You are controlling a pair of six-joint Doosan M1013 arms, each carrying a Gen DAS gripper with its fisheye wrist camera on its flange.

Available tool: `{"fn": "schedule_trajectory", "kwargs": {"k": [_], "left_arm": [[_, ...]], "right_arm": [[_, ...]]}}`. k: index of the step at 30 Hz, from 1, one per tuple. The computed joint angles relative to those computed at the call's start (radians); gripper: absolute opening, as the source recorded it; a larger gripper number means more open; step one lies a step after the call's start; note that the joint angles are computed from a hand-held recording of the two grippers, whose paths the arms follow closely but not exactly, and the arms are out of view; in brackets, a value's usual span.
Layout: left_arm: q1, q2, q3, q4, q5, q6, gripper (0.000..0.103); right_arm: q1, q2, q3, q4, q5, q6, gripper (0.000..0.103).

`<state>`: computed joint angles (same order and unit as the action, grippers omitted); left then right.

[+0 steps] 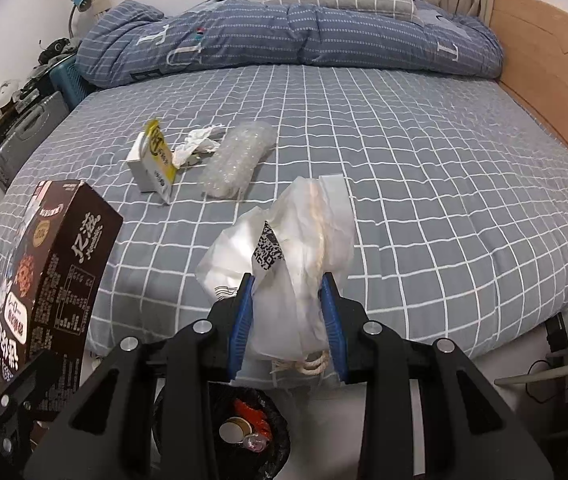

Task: Collect trash
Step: 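Lift the snack box and white bag and carry both over the bin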

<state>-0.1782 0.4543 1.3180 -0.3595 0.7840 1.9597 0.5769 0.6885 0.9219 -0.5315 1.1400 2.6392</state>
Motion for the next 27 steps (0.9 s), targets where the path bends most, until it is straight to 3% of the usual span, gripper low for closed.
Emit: {"fn": "schedule_trajectory", "kwargs": {"k": [9, 27], "left_arm": [[0.014, -0.049, 0.065, 0.012, -0.037, -0.004, 0.090], [0.060, -0.099, 0.176, -0.067, -0.059, 0.072, 0.090]], "right_arm": [[0.042, -0.061, 0.095, -0.056, -0.064, 0.091, 0.032], [0.125, -0.075, 0.162, -0.120, -0.092, 0.130, 0.032]]}}
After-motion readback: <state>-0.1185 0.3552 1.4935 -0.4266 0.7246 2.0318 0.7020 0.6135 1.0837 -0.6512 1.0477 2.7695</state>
